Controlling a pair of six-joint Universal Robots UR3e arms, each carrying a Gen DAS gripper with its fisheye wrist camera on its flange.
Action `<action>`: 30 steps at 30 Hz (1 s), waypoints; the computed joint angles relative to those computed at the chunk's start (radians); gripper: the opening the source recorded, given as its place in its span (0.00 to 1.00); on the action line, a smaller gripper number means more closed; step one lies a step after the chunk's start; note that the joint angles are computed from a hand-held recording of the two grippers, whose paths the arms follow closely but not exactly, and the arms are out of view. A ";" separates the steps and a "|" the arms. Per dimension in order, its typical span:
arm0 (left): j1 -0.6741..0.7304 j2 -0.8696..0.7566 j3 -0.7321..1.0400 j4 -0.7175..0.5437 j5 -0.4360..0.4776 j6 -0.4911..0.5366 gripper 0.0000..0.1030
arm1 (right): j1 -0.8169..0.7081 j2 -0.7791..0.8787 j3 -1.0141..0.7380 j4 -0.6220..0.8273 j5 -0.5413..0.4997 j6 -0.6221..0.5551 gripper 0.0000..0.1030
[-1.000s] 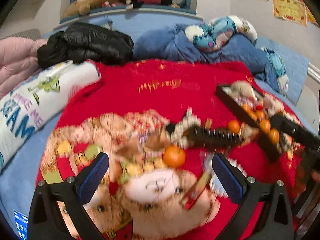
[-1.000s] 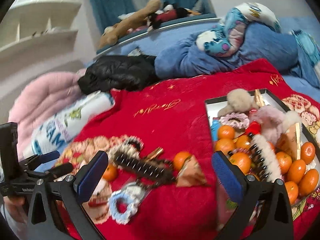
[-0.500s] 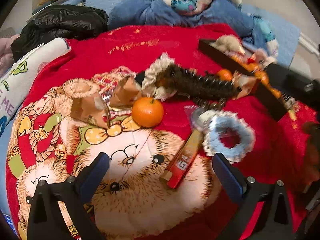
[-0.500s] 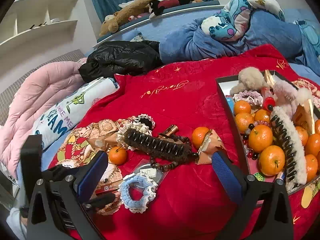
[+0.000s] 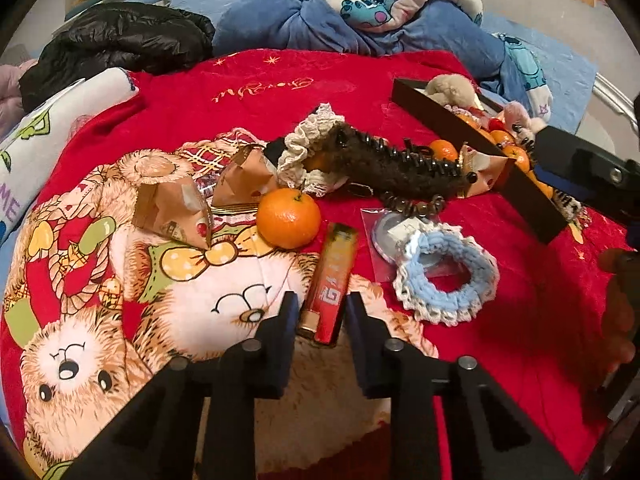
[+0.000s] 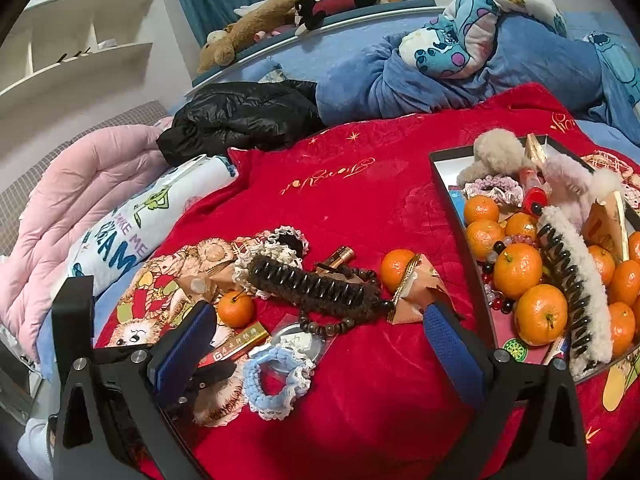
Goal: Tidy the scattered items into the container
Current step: 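Grasp the red-and-gold stick packet with the left tool while the right tool grasps the blue crocheted scrunchie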
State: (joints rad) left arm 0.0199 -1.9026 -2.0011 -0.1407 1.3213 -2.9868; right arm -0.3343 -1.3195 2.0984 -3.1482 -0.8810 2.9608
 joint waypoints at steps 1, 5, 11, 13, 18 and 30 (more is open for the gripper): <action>0.007 0.011 -0.016 0.006 -0.009 0.008 0.22 | 0.001 0.002 -0.001 0.001 0.001 0.002 1.00; 0.045 0.056 -0.089 0.032 -0.044 0.040 0.20 | 0.020 0.009 -0.007 0.007 -0.006 0.006 1.00; 0.111 0.157 -0.214 0.054 -0.083 0.083 0.20 | 0.064 0.021 -0.014 0.029 -0.028 -0.009 1.00; 0.140 0.193 -0.249 0.057 -0.093 0.095 0.20 | 0.079 0.030 -0.020 0.053 -0.032 -0.014 1.00; 0.197 0.222 -0.279 0.055 -0.119 0.098 0.20 | 0.149 0.071 -0.045 0.073 -0.123 -0.028 0.91; 0.255 0.188 -0.317 0.083 -0.180 0.112 0.20 | 0.170 0.129 -0.094 0.135 -0.175 -0.026 0.47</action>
